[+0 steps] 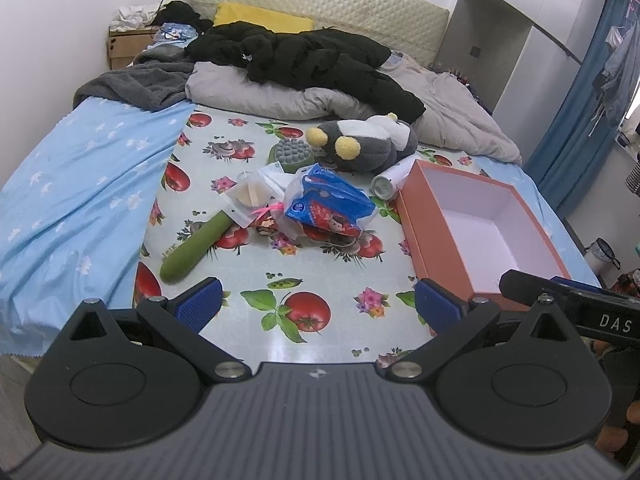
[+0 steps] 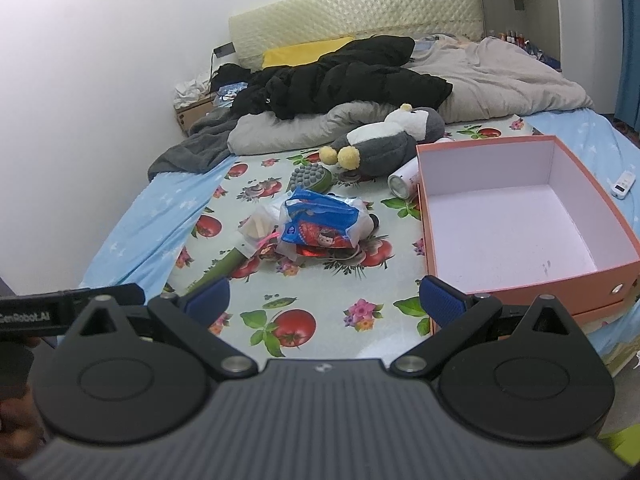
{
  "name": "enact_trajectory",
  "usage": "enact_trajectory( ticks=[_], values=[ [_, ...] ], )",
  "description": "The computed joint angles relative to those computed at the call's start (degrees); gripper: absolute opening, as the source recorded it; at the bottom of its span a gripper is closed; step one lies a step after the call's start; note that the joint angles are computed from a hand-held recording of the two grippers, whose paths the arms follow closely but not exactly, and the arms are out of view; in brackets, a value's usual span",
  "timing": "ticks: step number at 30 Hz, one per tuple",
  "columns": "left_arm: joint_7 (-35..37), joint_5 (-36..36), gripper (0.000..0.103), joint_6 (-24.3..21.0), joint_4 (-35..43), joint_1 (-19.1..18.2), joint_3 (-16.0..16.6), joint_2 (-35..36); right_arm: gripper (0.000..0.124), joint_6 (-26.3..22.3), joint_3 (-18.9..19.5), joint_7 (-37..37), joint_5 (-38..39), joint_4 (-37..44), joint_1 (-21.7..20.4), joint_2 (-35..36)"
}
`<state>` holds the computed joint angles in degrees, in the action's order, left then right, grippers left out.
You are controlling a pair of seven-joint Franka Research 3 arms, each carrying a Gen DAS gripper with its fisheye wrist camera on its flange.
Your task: Organize soft objects
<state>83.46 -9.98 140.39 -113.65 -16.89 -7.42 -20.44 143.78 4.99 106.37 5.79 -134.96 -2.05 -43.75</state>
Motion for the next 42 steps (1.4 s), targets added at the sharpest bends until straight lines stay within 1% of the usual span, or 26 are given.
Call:
enact_trajectory(
  ticks=[6, 11, 15, 22, 31, 33, 37, 39, 42],
  values=[
    [0.6, -0.5, 0.103, -0.5, 0.7, 0.0, 0.1, 1.1, 0.103, 1.0, -0.6, -0.4, 0.9, -0.5, 0.7, 0.3],
    [1.0, -1.0, 0.103, -0.8, 0.9, 0.1, 0.1, 1.6, 0.103, 0.9, -0.7, -0.2, 1.2, -0.3, 0.5, 1.2],
    [2.2, -2.8, 0.103, -1.4, 1.8, 0.1, 0.6, 2.8, 0.103, 1.1, -0.8, -0.3, 1.2, 0.3, 0.6, 2.1],
    [4.1, -4.5, 0.103, -3.9, 5.4, 1.4, 0.4, 7.2, 0.103, 1.5, -0.5, -0.1, 0.8, 0.9, 0.4, 3.8],
    [5.5, -6.0, 0.103, -5.7, 13.2, 3.7, -1.8, 16.4, 0.103, 1.4, -1.3, -0.5, -0.1, 5.0, 0.5, 10.1],
    [5.5, -5.8, 0.103, -5.6, 15.1, 4.3, -2.4, 18.6, 0.097, 1.8, -1.9, -1.2, 0.0, 6.2, 0.8, 12.0],
    [5.0, -5.0, 0.102, -5.8, 19.4, 5.5, -3.5, 23.4, 0.09, 1.9, -3.5, -3.5, 1.4, 9.1, 2.3, 16.1],
    [5.4, -5.2, 0.102, -5.8, 21.5, 6.1, -4.1, 25.8, 0.08, 1.8, -4.5, -5.1, 2.8, 10.7, 3.1, 18.3],
    [5.6, -4.6, 0.1, -5.9, 24.4, 6.8, -4.9, 29.3, 0.079, 1.1, -4.4, -5.4, 2.2, 13.2, 2.7, 21.8]
  ],
)
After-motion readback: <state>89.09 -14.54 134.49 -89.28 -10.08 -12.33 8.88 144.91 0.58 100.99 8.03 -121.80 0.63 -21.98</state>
